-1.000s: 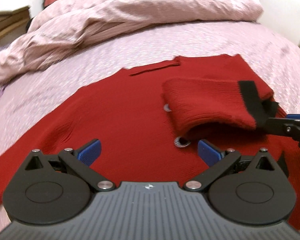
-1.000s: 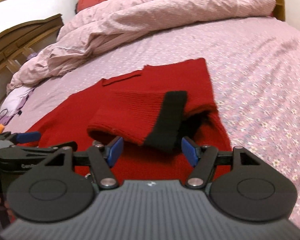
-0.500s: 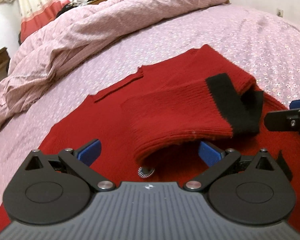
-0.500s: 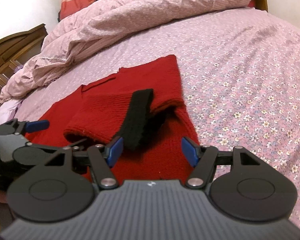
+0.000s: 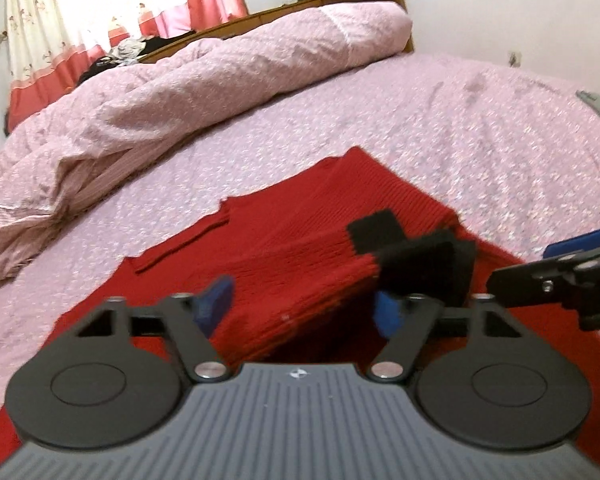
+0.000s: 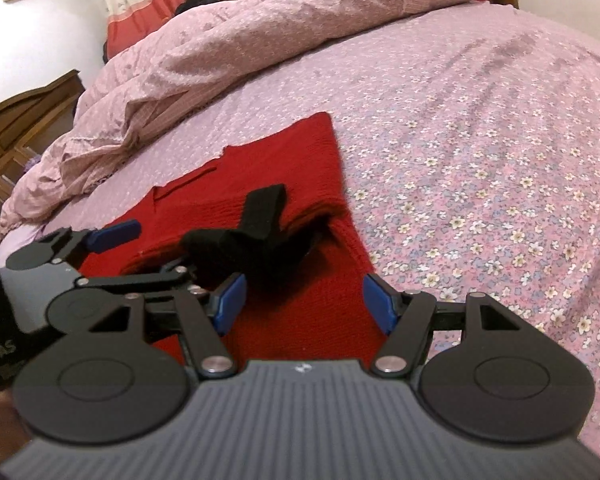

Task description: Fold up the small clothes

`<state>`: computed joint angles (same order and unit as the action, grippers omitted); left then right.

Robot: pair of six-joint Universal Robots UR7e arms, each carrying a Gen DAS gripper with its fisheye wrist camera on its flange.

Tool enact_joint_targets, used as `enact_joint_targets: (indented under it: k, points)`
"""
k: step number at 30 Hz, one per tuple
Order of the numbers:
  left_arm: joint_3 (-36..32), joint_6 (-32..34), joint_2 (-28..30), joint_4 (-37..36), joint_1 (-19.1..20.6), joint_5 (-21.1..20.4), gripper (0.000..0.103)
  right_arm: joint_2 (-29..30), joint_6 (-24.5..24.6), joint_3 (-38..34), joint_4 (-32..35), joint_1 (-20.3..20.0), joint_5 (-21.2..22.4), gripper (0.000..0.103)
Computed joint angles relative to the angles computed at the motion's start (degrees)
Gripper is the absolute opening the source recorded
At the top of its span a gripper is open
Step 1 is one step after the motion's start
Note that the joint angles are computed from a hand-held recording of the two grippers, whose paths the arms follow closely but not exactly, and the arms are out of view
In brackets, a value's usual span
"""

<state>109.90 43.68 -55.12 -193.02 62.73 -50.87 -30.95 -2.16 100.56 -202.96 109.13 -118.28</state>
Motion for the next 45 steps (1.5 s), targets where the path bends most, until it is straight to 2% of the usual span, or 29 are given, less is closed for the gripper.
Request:
enact_joint_targets:
  k: [3, 6, 9, 13, 18, 22, 25, 28, 31, 33, 36, 41, 45]
  points:
    - [0.12, -2.62, -1.14, 2.48, 0.56, -2.52, 0.033, -0.05, 1.08, 0.09, 0.10, -0.23, -0.24, 0.067]
    - [0.49, -3.41, -1.82, 0.88, 0.70, -3.77, 0.019, -0.12, 1.86, 0.19, 0.40, -0.31, -0.13, 0.067]
    - [0.56, -4.50, -2.75, -2.25, 0.66, -3.83, 0.016, -0.10, 1.98, 0.25, 0.40, -0.35, 0.21, 0.067]
    - [0.21, -6.65, -4.17, -7.13, 0.78, -1.72, 0.016, 0.01, 1.62, 0.16, 0.46, -0.30, 0.60, 0.067]
    - [0.59, -6.96, -5.36, -13.26, 1.30, 4.84, 0.016, 0.38, 1.55, -0.22, 0.87, -0.44, 0.92, 0.067]
    - [1.19, -8.78, -6.52, -12.09, 2.43, 9.95, 0.016, 0.77, 1.41, -0.48, 0.79, -0.46, 0.94, 0.067]
    - [1.90, -12.17, -7.73, -8.73, 3.60, 12.57, 0.017, 0.94, 1.26, -0.69, 1.15, -0.43, 0.87, 0.067]
    - [2.09, -16.45, -9.61, -0.69, 5.02, 13.41, 0.022, 0.97, 0.95, -0.91, 1.72, -0.37, 0.70, 0.067]
    - [1.13, -17.93, -10.74, 6.24, 5.97, 14.79, 0.040, 0.99, 0.43, -1.29, 2.29, -0.24, 0.40, 0.067]
    - [0.44, -18.35, -11.50, 8.03, 6.45, 15.24, 0.055, 0.99, 0.26, -1.62, 2.60, -0.17, 0.20, 0.067]
    - [0.32, -19.37, -13.58, 8.85, 6.95, 14.00, 0.067, 1.10, -0.40, -2.18, 2.95, -0.13, 0.12, 0.067]
    - [-1.30, -21.52, -15.70, 10.91, 8.38, 10.21, 0.070, 1.71, -3.20, -4.38, 4.44, 0.12, 0.43, 0.067]
    - [-3.70, -22.72, -14.28, 11.19, 9.67, 8.86, 0.070, 3.16, -6.47, -8.23, 5.50, 0.27, -0.53, 0.067]
